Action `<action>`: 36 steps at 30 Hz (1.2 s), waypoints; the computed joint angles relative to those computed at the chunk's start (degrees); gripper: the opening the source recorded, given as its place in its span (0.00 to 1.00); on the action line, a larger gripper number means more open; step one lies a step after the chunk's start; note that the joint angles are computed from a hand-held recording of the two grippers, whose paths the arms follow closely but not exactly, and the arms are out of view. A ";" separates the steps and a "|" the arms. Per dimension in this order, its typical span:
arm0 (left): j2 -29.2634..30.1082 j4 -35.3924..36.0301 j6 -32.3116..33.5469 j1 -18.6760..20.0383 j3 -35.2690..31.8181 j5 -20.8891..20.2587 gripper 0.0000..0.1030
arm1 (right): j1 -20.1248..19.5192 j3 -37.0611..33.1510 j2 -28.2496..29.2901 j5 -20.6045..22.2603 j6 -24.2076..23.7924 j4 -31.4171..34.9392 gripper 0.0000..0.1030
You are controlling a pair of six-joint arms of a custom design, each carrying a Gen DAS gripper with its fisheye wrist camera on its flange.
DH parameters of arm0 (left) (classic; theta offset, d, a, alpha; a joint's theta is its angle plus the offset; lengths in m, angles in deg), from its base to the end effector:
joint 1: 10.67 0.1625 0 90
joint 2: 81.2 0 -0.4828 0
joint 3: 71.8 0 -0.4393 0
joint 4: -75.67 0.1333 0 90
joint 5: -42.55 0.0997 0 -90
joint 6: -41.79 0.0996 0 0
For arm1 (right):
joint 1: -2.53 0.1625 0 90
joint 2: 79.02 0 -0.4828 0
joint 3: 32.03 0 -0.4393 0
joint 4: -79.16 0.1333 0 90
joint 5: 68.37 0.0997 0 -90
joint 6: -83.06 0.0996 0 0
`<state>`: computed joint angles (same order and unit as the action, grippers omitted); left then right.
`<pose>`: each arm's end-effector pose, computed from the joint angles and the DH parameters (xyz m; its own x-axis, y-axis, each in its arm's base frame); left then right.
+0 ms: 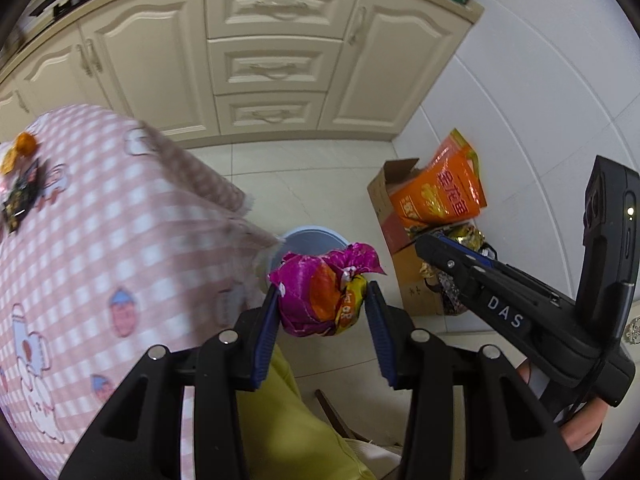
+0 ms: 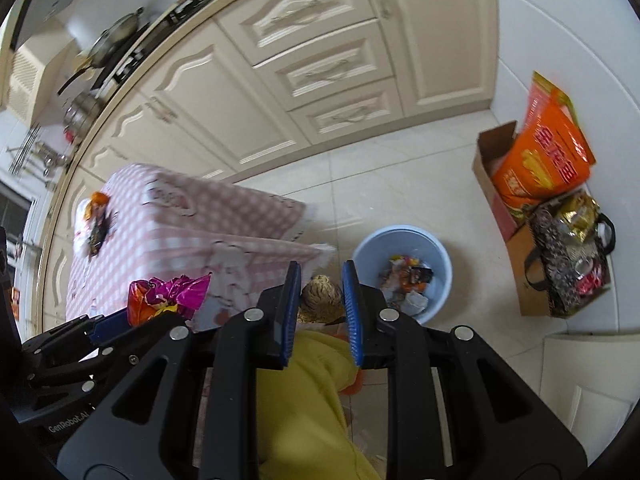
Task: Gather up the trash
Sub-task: 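Open both tools to drop the wrapper and nut into the blue bin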
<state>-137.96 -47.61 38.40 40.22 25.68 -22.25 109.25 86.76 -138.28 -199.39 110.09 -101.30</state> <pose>-0.2956 -0.6422 0.1775 -0.7031 0.5670 -0.4291 0.5849 0.8043 0.1043 0.2359 -0.5490 0.1856 -0.8423 0.4678 0.2679 0.1527 0.6836 -0.7137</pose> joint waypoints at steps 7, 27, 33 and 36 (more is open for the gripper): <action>4.66 1.57 -0.77 -0.51 -1.98 0.38 0.41 | -2.99 3.11 -2.47 0.88 1.45 -1.04 0.21; 9.80 5.59 -3.52 2.33 -7.23 1.82 0.53 | -6.86 2.45 -1.95 3.64 3.09 0.58 0.23; 8.64 5.06 -3.59 2.92 -7.05 2.97 0.56 | -6.77 0.33 -0.62 3.75 4.99 2.24 0.68; 8.45 5.05 -4.10 3.28 -7.20 3.29 0.56 | -6.18 -0.07 -0.21 3.06 4.70 3.25 0.68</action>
